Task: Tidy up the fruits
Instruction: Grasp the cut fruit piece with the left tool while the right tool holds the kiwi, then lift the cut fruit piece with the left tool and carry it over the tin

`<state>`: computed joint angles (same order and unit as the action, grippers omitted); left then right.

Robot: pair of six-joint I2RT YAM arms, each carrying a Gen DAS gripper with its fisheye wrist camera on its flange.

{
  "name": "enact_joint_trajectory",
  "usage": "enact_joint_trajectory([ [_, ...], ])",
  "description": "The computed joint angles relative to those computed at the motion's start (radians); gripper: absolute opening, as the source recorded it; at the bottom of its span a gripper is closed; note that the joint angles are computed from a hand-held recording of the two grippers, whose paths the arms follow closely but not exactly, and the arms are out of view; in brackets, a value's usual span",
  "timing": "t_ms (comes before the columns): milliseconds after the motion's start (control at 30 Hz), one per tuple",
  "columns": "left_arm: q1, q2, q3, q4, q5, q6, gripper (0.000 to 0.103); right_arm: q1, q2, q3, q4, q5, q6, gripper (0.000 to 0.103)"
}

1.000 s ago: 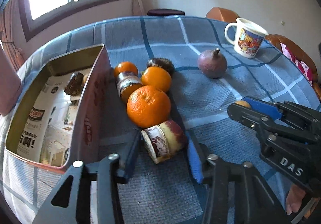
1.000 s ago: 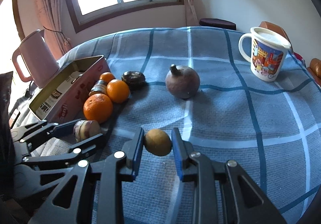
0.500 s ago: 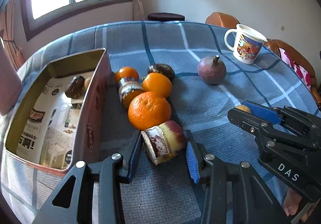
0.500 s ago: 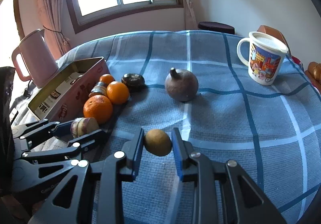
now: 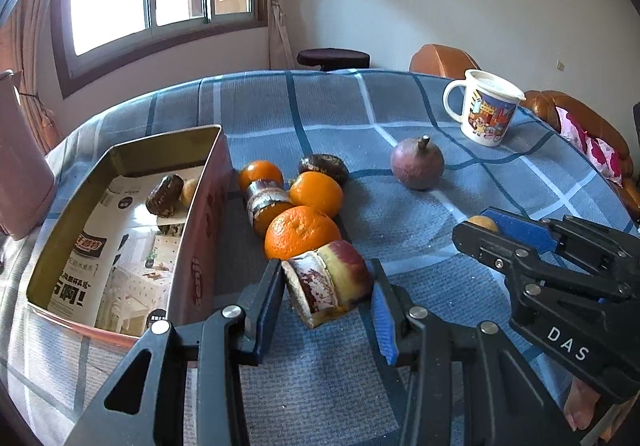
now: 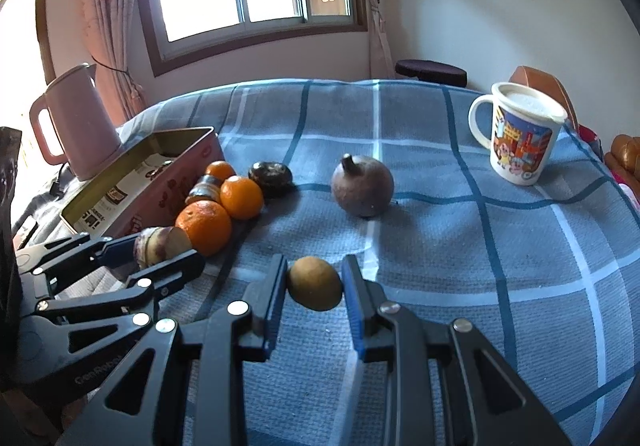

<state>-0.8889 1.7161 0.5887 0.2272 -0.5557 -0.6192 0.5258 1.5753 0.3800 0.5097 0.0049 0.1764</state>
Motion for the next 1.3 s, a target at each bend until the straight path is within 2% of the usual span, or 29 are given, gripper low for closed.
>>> enact_joint_trajectory([
  [667,-0.053,-0.027,-0.034,0.063,-0.101,0.012,0.043,0.016,-0.046,-0.052,0.071,0.036,-0.002,0.03],
  [1300,-0.105,-0.06,-0.081,0.143,-0.196,0.03,0.043,0.053,-0.098,-0.11,0.143,0.123,0.0,0.03],
])
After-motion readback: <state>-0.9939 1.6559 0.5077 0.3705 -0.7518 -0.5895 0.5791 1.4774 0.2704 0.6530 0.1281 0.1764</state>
